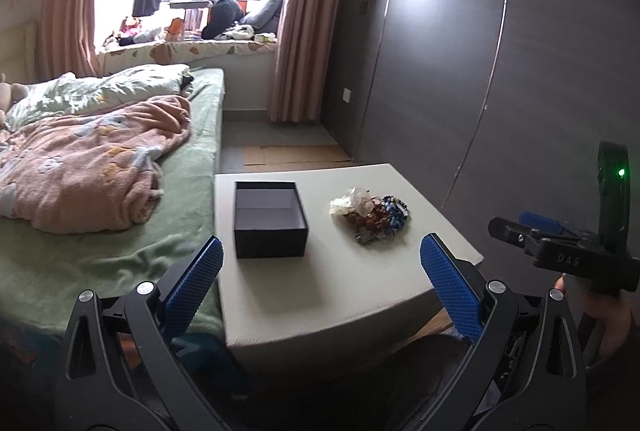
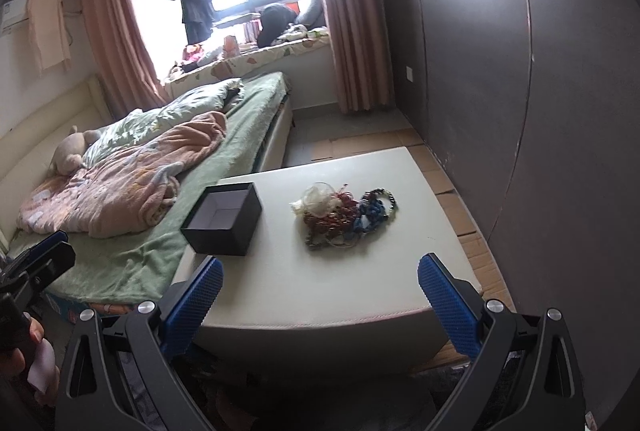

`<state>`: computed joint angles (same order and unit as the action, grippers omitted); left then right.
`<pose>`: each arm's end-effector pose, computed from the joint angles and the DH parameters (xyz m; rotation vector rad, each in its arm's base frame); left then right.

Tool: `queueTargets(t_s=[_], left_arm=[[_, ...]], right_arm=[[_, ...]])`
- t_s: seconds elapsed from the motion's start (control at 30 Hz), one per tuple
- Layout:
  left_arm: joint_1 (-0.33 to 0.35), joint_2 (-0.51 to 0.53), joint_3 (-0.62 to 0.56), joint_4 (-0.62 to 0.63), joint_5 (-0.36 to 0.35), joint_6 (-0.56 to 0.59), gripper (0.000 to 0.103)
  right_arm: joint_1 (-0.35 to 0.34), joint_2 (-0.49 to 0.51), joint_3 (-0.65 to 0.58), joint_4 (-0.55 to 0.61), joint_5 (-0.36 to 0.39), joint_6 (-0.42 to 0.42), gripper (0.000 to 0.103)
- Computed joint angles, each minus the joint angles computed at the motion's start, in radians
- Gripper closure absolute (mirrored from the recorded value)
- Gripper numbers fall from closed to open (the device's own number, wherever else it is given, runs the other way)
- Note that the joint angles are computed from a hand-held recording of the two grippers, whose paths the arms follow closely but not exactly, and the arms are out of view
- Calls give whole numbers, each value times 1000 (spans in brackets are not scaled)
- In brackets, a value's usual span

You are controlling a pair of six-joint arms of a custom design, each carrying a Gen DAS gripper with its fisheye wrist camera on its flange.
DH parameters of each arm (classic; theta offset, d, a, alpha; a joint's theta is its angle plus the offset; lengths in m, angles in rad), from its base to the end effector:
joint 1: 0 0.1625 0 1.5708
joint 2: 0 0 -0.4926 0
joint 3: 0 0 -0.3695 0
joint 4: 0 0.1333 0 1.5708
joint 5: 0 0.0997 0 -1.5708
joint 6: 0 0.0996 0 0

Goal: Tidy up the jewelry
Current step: 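Grasp the white flower ornament with the left tool while the right tool grasps the blue tassel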

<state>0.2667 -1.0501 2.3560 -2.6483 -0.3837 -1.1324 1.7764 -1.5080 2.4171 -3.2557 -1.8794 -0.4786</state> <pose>-0.3558 -0.3311 0.1743 0.3595 2.1848 -1.3104 0.1816 -0.3662 0.3647 0.7078 -2.4742 0.9853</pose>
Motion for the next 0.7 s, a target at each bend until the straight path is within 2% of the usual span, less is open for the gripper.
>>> queueTargets(t_s=[0.1, 0.17, 0.37, 0.57, 0.7], left_arm=[[50, 53, -20, -180, -21, 157, 7], [90, 87, -47, -280, -49, 258, 14], [189, 173, -141, -448, -144, 462, 32], [288, 223, -240, -485, -241, 574, 53], [344, 255, -309, -457, -286, 607, 61]], right_arm=[[-39, 22, -24, 7, 6, 5, 12], [-64, 35, -42, 26, 13, 13, 16], [-119, 80, -92, 76, 27, 35, 30], [-152, 140, -154, 120, 53, 75, 43], [-168, 179, -205, 161, 72, 113, 55]])
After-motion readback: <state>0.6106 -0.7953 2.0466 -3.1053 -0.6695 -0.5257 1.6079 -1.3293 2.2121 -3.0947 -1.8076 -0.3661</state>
